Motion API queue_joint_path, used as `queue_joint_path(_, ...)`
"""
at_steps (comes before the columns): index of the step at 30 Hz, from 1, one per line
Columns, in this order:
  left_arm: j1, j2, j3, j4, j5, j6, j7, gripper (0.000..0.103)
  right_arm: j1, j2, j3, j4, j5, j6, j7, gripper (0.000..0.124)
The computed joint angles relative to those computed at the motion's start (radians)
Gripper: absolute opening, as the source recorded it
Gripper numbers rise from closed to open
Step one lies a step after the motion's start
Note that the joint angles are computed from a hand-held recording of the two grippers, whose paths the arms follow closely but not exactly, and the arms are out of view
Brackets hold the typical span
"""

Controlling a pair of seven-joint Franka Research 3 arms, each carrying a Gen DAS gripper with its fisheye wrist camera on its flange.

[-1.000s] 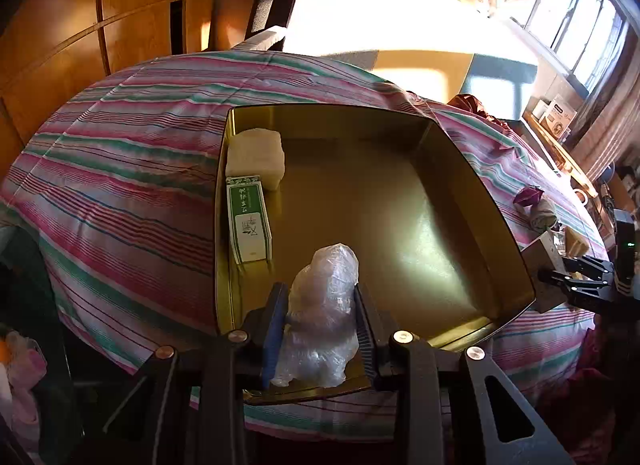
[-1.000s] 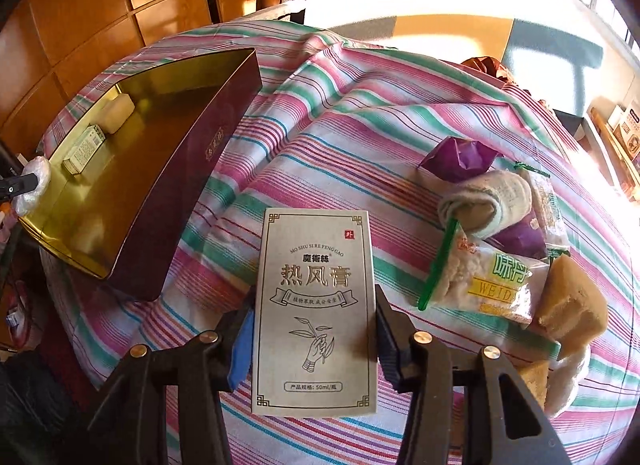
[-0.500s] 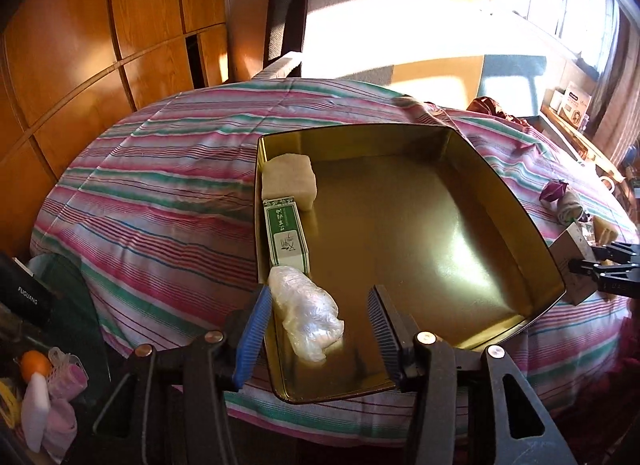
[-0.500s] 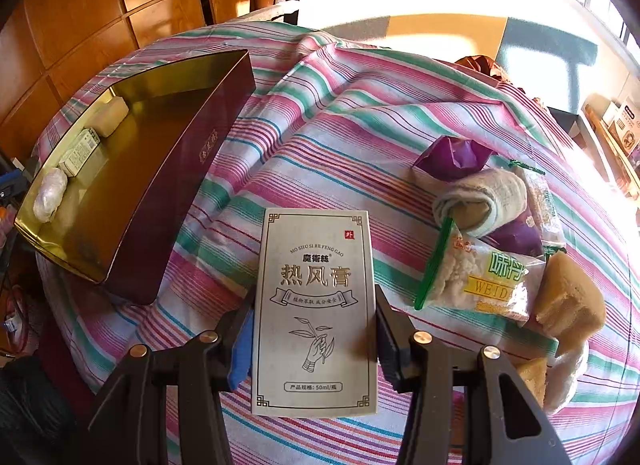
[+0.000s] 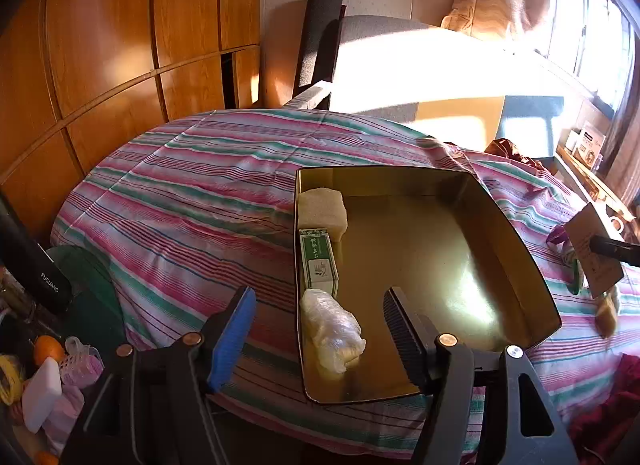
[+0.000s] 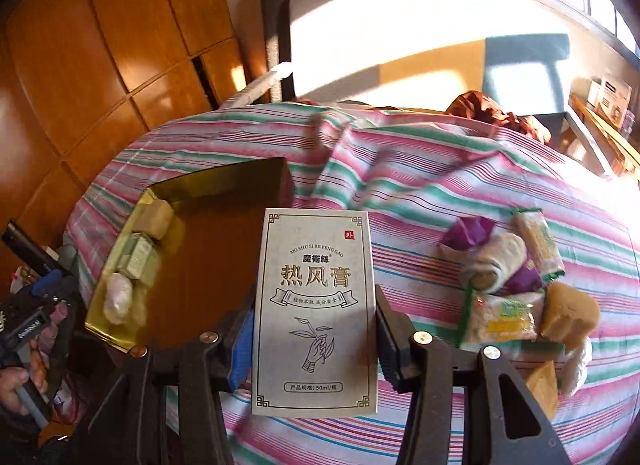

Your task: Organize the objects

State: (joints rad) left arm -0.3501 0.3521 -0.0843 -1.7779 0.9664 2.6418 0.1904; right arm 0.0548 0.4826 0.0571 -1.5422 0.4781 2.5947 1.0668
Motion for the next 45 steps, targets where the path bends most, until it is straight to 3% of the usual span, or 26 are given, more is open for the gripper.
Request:
queue_joint_path(5,0.004,-0.017,0.005,-0.028,0.013,0.009,-0.036,0.070,0.068,0.067,0.030,0.110,-0.033,-0.084,0.010,0.051)
queue_joint_path(17,0.043,-0.049,0.009,-0.103,0.034,0.045,-0.125,0.072,0.218,0.330,-0.023,0.428,-0.223,-0.298,0.293,0.051)
queue_joint_path(20,0.048,-0.056,0.010,-0.118,0.042,0.048,-0.145,0.072,0.222,0.343,0.002,0.434,-0.221,-0.286,0.303,0.052)
queue_joint_path(24,0.056,-0.065,0.009,-0.132,0.054,0.050,-0.170,0.074,0.187,0.378,0.079,0.491,-0.132,-0.364,0.250,0.052)
queue_joint_path(27,0.060,-0.070,0.006,-0.139,0.063,0.051,-0.181,0.074,0.184,0.385,0.097,0.495,-0.085,-0.388,0.225,0.053)
queue_joint_path(31,0.064,-0.075,0.004,-0.145,0.073,0.049,-0.195,0.076,0.161,0.348,0.123,0.431,-0.008,-0.376,0.172,0.073)
queue_joint_path(45,0.062,-0.095,-0.012,-0.141,0.133,0.016,-0.215,0.078,0.172,0.125,0.085,0.123,0.034,-0.075,0.063,0.078)
